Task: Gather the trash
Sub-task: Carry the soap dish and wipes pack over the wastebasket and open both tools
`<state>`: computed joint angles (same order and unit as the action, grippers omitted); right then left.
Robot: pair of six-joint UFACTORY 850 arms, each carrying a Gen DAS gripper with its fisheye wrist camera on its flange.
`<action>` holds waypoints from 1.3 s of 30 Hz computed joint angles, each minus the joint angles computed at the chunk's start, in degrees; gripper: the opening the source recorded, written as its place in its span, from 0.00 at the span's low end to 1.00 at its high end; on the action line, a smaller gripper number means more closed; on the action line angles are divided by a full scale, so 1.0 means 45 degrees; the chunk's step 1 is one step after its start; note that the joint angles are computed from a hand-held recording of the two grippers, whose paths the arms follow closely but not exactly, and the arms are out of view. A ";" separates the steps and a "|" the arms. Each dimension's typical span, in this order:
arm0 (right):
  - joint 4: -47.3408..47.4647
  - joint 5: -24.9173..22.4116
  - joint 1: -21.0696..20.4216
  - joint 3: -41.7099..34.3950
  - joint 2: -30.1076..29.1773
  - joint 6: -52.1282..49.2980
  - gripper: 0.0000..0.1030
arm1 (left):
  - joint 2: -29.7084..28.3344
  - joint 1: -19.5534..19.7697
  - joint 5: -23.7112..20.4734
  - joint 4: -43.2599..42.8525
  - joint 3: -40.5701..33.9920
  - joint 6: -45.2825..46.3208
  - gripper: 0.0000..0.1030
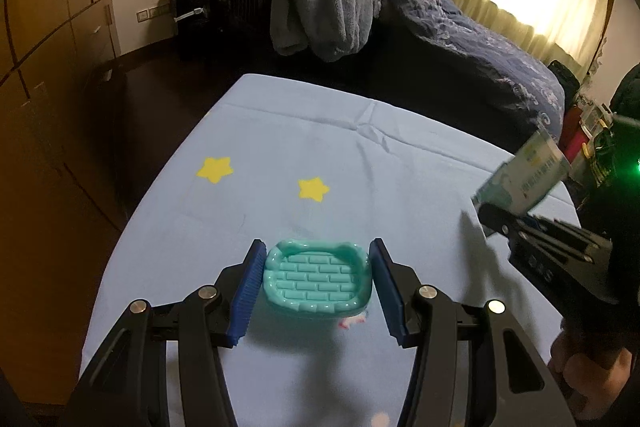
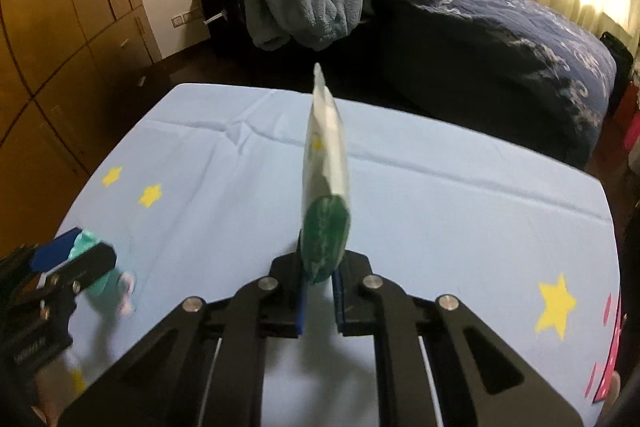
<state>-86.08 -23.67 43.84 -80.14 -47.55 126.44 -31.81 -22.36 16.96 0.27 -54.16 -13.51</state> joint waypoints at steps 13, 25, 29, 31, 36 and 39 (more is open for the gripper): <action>-0.4650 -0.0200 0.1378 0.4217 0.2603 0.7673 0.11 | 0.1630 -0.0833 0.1018 -0.0665 0.2244 0.0675 0.52; -0.3529 -0.3400 0.4256 0.7340 0.4936 0.9609 0.12 | 0.4002 -0.2012 0.3141 -0.0050 0.4923 0.0371 0.52; -0.2876 -0.3988 0.4884 0.7823 0.5262 0.9703 0.12 | 0.4634 -0.2712 0.3389 -0.0665 0.5361 0.1126 0.52; -0.2756 -0.4184 0.5131 0.8115 0.5455 0.9969 0.12 | 0.4790 -0.2978 0.3421 -0.0912 0.5430 0.1381 0.52; -0.2506 -0.4592 0.5594 0.8683 0.5733 1.0671 0.12 | 0.4910 -0.3698 0.3352 -0.1825 0.5351 0.2256 0.52; -0.2392 -0.4787 0.5760 0.9079 0.5950 1.1065 0.12 | 0.4884 -0.4066 0.3261 -0.2160 0.5219 0.2595 0.52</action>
